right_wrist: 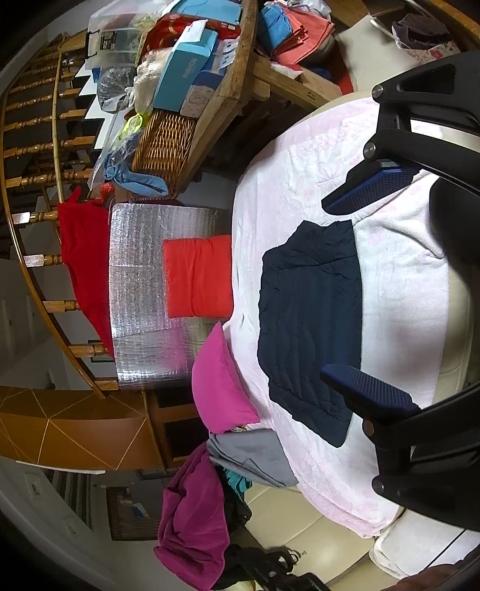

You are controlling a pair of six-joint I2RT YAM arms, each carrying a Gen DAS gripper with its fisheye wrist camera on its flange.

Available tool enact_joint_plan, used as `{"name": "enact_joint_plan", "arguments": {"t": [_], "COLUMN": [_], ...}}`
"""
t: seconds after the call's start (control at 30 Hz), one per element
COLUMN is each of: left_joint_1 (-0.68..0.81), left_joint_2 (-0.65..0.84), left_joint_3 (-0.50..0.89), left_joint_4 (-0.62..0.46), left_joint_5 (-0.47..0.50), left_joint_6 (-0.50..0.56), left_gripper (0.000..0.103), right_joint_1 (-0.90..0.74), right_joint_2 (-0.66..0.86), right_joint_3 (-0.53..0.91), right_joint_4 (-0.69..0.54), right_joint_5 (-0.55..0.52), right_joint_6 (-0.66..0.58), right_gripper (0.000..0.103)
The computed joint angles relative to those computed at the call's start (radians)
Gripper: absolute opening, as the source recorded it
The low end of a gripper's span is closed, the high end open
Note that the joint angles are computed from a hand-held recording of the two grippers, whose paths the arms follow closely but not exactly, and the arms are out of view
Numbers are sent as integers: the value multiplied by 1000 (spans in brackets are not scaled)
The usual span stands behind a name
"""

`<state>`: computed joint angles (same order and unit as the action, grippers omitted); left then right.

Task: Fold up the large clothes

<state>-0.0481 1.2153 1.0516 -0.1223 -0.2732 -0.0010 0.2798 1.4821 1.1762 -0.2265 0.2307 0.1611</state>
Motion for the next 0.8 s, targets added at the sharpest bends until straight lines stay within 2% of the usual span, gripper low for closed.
{"name": "enact_joint_plan", "arguments": {"t": [0.57, 0.8], "left_joint_1": [10, 30], "left_joint_2": [-6, 44], "left_joint_3": [-13, 21], "left_joint_4": [17, 16], "left_joint_5": [8, 24], "left_joint_6": [2, -4], "left_gripper": [99, 99], "right_joint_1": [22, 29], "right_joint_2": [30, 75], "right_joint_3": [35, 79], "right_joint_4": [-7, -16], "right_joint_5": [27, 32], "right_joint_6": [3, 7], "right_gripper": [85, 85]}}
